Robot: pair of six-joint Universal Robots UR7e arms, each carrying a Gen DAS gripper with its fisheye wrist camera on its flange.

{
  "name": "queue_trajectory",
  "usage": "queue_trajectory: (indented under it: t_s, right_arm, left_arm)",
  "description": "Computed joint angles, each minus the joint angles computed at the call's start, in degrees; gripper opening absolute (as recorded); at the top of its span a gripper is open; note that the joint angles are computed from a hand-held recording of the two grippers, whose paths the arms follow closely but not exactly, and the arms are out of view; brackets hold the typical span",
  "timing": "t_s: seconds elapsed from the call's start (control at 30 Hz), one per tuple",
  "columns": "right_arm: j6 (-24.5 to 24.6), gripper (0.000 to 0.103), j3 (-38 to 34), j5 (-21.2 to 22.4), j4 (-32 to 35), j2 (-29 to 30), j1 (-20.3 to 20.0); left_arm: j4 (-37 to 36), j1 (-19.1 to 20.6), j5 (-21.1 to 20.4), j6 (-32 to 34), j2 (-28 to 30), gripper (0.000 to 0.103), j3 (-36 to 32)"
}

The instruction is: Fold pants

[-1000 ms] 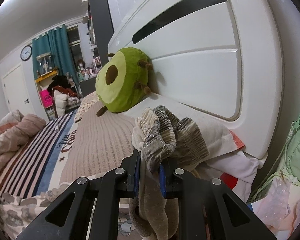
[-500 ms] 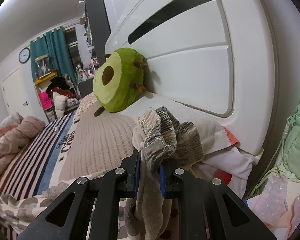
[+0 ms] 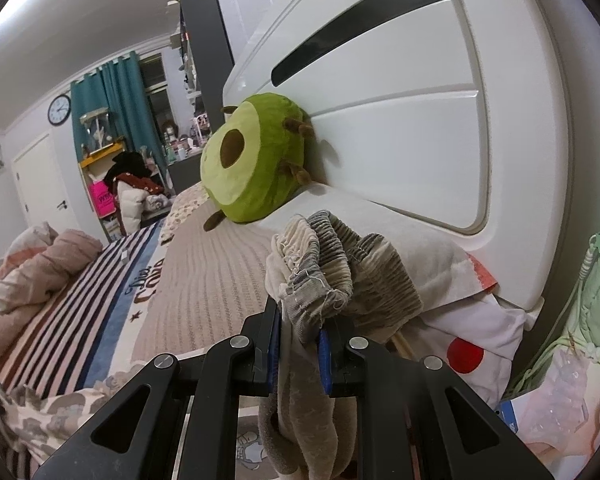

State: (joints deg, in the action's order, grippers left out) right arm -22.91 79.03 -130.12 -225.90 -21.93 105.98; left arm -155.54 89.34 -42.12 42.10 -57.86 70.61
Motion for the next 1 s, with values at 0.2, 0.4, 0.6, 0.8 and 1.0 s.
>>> queue_trajectory:
  t_s: [0.2,0.4,0.6,0.8,1.0]
  right_arm:
    - [0.4,0.010,-0.2,0.5,0.2,0.1,0.0]
    - [1.2,0.010,0.1,1.5,0.6,0.0,-0.2]
    - [1.4,0.010,0.1,1.8,0.9,-0.1,-0.3]
    - [1.5,0.010,0.5,2.2,0.8,-0.3,-0.5]
    - [1.5,0.010,0.4,2.1,1.1,-0.1,-0.5]
  left_arm:
    - [-10.4,-2.7,-2.1,8.4,-1.4,0.008,2.7]
    - [-14.2,-6.4,-6.4,11.5,-1.9,0.008,1.0]
    - [-21.4,-7.7,-7.1,18.6,1.5,0.008,-4.8]
    - [-7.7,-3.0,2.0,13.3,7.4,0.011,-16.8]
    - [-9.3,-0.5,5.3,12.5,9.4,0.036,-19.9]
